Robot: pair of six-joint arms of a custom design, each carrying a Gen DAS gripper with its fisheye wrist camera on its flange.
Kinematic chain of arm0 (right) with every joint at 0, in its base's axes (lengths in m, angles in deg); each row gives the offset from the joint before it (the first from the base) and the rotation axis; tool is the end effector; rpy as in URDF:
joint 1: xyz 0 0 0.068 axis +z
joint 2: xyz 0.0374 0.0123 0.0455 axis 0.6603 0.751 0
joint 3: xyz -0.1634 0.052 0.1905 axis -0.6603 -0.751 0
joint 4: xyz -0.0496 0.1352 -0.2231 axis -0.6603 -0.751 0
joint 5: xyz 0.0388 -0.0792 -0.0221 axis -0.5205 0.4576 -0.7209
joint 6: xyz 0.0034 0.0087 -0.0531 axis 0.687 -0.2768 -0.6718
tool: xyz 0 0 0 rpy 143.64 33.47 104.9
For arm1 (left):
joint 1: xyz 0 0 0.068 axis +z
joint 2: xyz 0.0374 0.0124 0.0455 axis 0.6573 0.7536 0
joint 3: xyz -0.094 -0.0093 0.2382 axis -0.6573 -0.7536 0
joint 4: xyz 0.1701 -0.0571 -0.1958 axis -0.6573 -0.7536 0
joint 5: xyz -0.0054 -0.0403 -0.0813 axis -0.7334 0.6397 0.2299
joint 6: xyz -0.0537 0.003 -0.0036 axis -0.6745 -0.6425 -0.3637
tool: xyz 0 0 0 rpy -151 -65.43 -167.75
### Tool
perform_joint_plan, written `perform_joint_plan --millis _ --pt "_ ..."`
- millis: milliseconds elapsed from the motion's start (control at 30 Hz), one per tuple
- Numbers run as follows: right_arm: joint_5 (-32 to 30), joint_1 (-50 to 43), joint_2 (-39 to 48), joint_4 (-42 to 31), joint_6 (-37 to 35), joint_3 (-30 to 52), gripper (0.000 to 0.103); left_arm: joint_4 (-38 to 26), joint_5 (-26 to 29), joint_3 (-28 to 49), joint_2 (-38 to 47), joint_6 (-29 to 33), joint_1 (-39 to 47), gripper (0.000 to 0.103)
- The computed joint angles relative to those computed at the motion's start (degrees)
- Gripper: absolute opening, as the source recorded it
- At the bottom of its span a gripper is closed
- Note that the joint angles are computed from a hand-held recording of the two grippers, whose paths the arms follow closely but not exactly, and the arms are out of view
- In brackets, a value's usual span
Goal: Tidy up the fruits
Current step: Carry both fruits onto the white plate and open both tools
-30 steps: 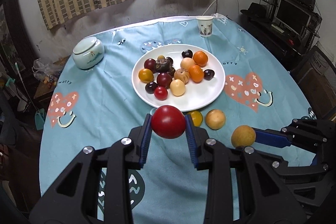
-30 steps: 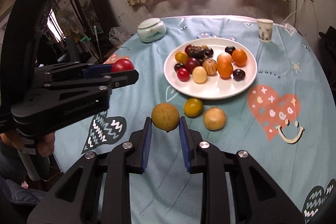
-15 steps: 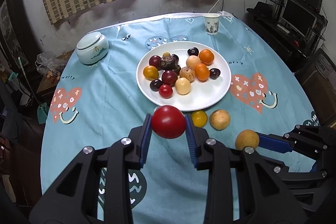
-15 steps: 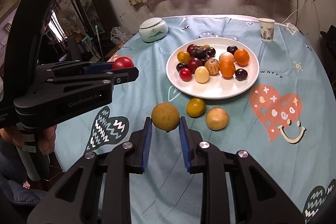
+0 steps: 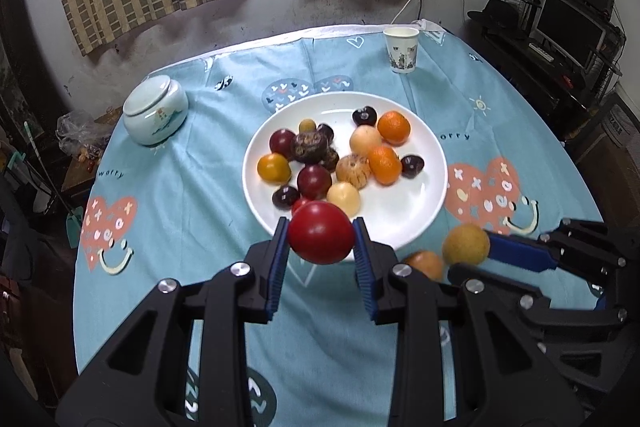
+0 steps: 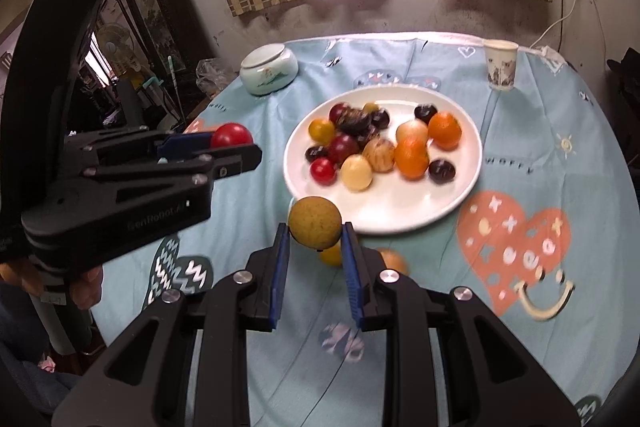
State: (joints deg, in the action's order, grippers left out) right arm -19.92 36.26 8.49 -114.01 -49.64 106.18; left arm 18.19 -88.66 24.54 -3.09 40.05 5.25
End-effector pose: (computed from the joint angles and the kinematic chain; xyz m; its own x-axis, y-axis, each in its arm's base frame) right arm 0.1833 0.0039 0.1398 -0.7330 -0.2336 -0.6388 -0.5018 0.8197 0.2760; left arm 0.2002 -0.1292 0.1608 -0.7837 0.1119 -0.6110 0.0941 0.9937 0.0613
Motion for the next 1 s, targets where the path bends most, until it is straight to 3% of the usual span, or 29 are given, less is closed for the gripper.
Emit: perform_joint_plan --millis 167,367,667,700,733,800,867,900,1000 --pt "1.76 0.84 11.17 7.65 1.80 6.72 0.026 5.37 2.62 4.65 6.94 4.52 4.62 0.032" --pt "4.97 2.29 23.61 14.64 2.49 14.54 0.026 12.74 9.70 7.17 14.39 8.26 13.47 0.032" --pt "9.10 6.56 43.27 19.60 3.32 27.17 0.026 16.20 13.74 17.07 31.22 11.04 16.65 0.032" --pt "9.39 6.95 45.02 19.55 3.41 28.54 0.027 16.22 13.79 17.82 32.30 11.06 16.56 0.034" --pt "10.02 7.33 47.37 18.85 3.45 30.61 0.028 16.47 13.67 18.39 33.17 11.11 16.48 0.046" --pt "11.53 7.77 49.97 18.02 3.99 33.01 0.032 17.72 12.56 18.29 33.69 10.94 16.27 0.054" --pt "12.07 7.22 51.22 18.02 4.68 34.02 0.045 17.79 12.74 18.22 33.66 10.88 16.70 0.056" --pt "12.32 6.63 50.92 19.17 5.49 33.21 0.057 17.80 12.59 17.88 33.34 10.89 16.94 0.059" --pt "8.52 3.92 49.38 19.88 6.30 31.83 0.059 17.59 12.18 16.32 31.45 10.65 17.44 0.060"
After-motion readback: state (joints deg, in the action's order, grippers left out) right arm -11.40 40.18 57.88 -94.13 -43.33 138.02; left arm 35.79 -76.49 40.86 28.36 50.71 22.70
